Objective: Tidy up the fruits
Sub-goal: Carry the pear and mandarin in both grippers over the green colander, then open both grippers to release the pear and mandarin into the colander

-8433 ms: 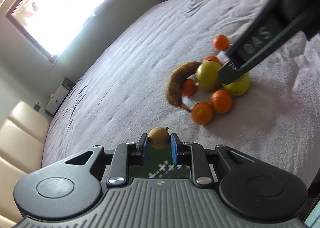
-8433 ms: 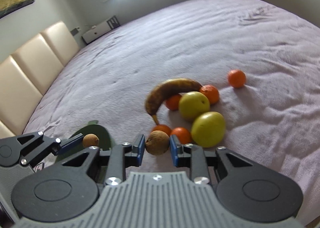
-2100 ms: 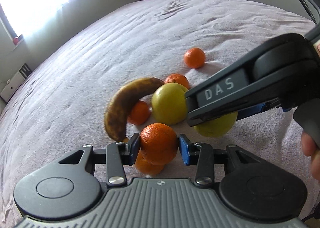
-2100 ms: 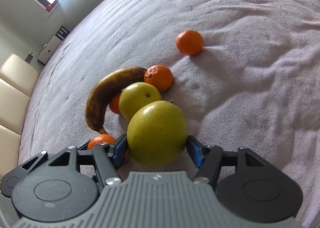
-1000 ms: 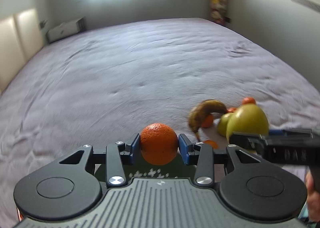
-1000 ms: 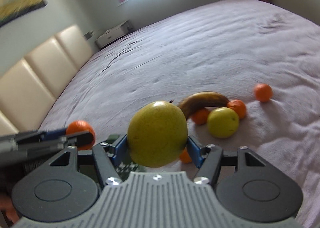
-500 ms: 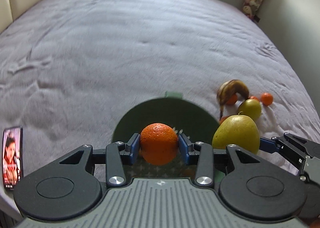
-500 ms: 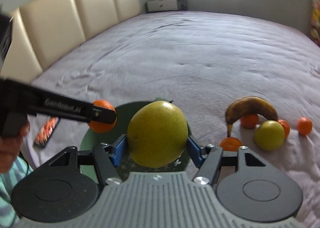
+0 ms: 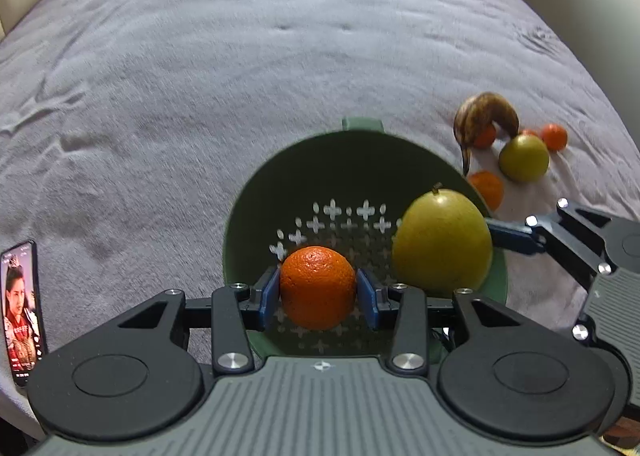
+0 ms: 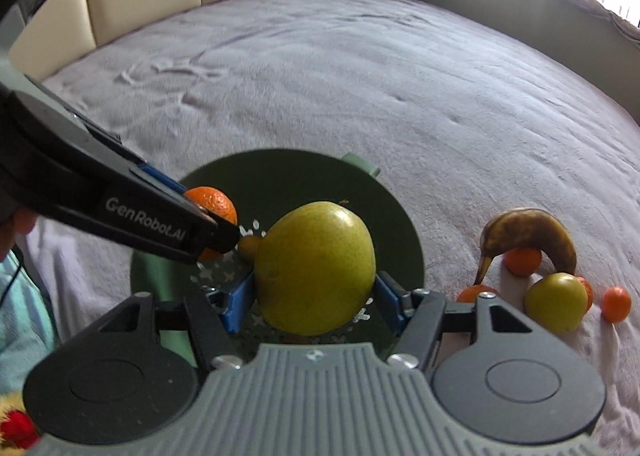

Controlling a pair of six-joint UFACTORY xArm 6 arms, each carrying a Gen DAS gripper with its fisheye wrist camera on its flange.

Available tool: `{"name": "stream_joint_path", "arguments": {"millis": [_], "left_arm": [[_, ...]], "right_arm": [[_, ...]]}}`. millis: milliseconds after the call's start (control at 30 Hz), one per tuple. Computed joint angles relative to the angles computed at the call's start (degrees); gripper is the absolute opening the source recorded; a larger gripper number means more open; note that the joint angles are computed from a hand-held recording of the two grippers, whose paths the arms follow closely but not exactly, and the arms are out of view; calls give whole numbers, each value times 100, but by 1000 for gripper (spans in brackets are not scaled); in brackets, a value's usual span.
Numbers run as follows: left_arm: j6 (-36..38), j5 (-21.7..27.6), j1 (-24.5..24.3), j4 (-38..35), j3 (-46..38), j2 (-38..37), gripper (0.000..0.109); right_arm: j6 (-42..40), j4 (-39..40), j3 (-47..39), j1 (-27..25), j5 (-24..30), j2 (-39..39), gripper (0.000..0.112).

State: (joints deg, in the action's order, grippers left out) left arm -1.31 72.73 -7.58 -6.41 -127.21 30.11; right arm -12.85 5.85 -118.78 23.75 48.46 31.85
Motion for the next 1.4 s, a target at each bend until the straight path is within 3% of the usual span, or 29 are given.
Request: {"name": "stream_joint_path", "arguments": {"millis": [233, 667, 900, 1100, 1400], "left_arm": [[128, 472, -15, 77, -377, 322, 47], [319, 824, -75, 153, -908, 744, 47], [403, 1179, -120, 227, -1556, 1133, 48], [470, 1105, -176, 308, -1420, 1059, 50], [405, 949, -176, 287, -1012, 746, 62]], "right_arm": [[-144, -203, -491, 18, 284, 408, 61], [-386, -317, -1276, 55, 929, 978, 61], [-582, -451, -1202, 107, 897, 961, 61], [-489, -500, -1305, 86, 994, 1000, 60], [-350, -706, -838, 92, 679, 668, 65]]}}
